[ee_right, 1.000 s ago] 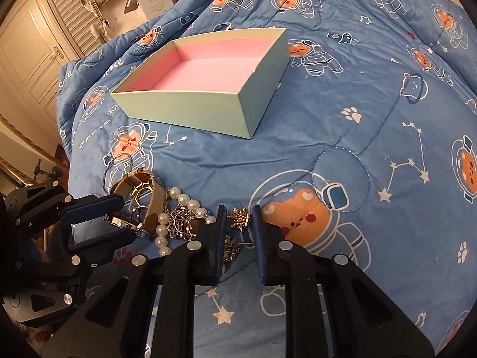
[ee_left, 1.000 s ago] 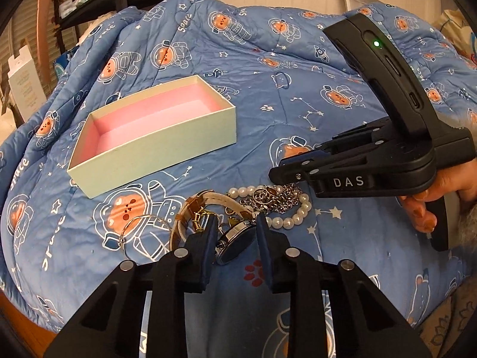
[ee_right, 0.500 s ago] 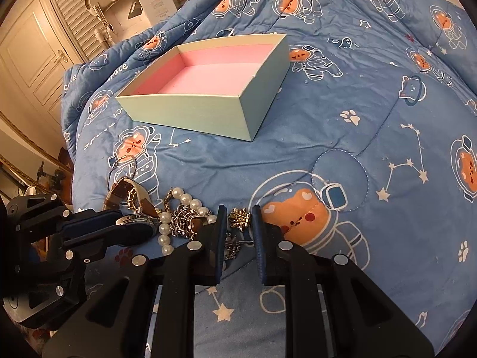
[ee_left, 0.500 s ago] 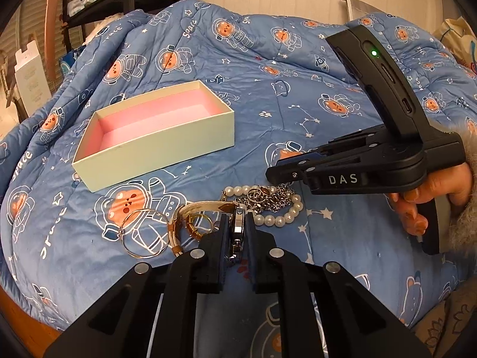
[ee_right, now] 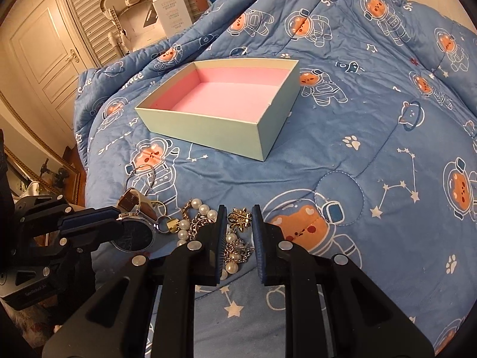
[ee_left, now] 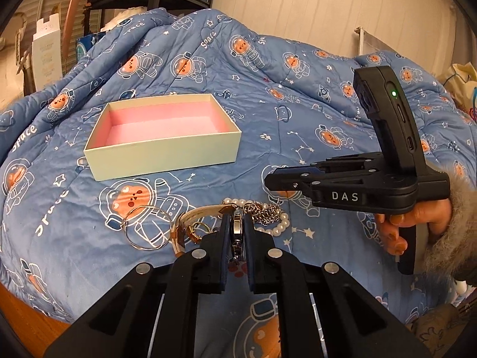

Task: Organize jewelry
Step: 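Carry the watch into the pink-lined box with the left gripper and release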

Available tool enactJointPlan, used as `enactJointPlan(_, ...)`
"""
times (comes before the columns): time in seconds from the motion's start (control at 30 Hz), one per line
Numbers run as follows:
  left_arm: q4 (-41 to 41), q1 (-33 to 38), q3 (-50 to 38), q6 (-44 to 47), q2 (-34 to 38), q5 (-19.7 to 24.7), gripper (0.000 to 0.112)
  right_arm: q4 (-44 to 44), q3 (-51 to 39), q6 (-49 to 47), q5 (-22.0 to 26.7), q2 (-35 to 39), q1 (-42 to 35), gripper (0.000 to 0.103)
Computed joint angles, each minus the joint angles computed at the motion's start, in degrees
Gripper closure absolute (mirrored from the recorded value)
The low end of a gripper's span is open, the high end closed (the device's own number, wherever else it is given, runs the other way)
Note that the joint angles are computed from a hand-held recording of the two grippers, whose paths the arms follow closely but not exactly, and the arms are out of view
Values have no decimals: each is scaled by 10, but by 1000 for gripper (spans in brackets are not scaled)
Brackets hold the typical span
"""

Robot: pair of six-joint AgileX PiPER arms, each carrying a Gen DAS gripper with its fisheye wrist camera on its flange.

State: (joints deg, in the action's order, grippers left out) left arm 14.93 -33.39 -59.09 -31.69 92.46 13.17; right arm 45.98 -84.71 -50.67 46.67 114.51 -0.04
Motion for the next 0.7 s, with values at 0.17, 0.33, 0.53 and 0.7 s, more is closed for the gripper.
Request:
enactJointPlan(0.17,-61,18,2,45,-15,-9,103,9,-21,0,27,1,-3,86)
enactJointPlan(0.33,-91,35,-14,75,-18,-7,103,17,-48,-8,45,5,-1,86)
enactJointPlan(0.53,-116,64,-65,118,-5,12,103,16,-118,0,72,30,10,86)
enactJointPlan(0.7,-159,98,-141,180,28,43,103,-8,-220,26,92,72,23,85)
